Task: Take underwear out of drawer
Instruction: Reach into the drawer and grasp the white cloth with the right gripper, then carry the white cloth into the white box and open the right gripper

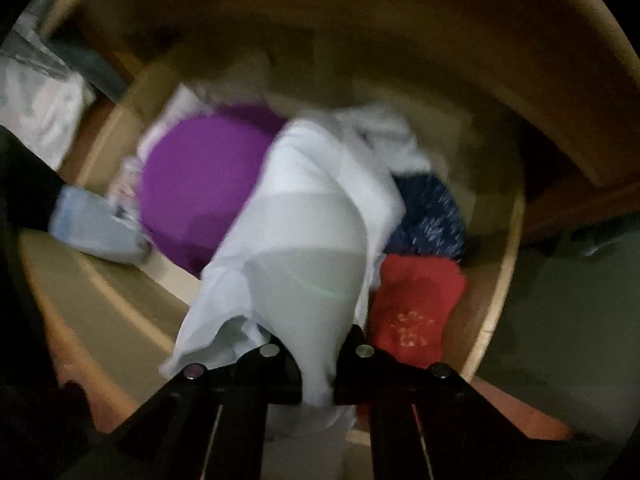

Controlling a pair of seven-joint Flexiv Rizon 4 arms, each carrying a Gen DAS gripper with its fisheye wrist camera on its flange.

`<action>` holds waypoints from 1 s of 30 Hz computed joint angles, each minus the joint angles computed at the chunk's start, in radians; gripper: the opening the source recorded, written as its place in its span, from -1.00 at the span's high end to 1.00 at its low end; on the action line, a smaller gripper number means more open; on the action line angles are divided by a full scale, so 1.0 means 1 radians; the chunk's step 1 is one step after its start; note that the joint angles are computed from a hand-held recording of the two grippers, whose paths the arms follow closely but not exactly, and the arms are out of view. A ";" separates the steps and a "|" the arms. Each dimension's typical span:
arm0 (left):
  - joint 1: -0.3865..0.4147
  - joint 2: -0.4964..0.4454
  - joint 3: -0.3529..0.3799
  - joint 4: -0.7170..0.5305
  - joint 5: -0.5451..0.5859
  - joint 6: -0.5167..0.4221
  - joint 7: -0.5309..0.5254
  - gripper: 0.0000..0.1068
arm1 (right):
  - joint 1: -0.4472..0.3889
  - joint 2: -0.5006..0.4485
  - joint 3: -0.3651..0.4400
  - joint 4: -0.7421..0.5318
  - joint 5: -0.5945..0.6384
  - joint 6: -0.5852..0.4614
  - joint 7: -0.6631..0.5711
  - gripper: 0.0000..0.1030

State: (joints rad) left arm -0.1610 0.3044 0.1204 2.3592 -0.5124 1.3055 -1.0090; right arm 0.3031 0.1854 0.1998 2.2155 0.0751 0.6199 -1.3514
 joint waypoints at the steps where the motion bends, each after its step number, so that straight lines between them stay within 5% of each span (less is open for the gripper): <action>1: 0.001 0.000 0.000 0.000 0.002 0.000 -0.001 -0.91 | -0.002 0.022 -0.003 -0.001 0.017 0.001 -0.007 0.87; 15: 0.024 0.000 -0.013 -0.004 0.051 -0.017 -0.029 -0.91 | 0.026 0.254 -0.047 -0.020 0.224 0.028 -0.021 0.87; 30: 0.019 -0.006 -0.008 -0.008 0.052 -0.019 -0.032 -0.91 | 0.074 0.292 -0.097 -0.252 0.264 0.034 -0.044 0.87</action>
State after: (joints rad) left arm -0.1417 0.2985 0.1120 2.3513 -0.4602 1.2864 -1.0410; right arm 0.3772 0.4779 0.1030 1.9636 0.3389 0.6537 -1.3959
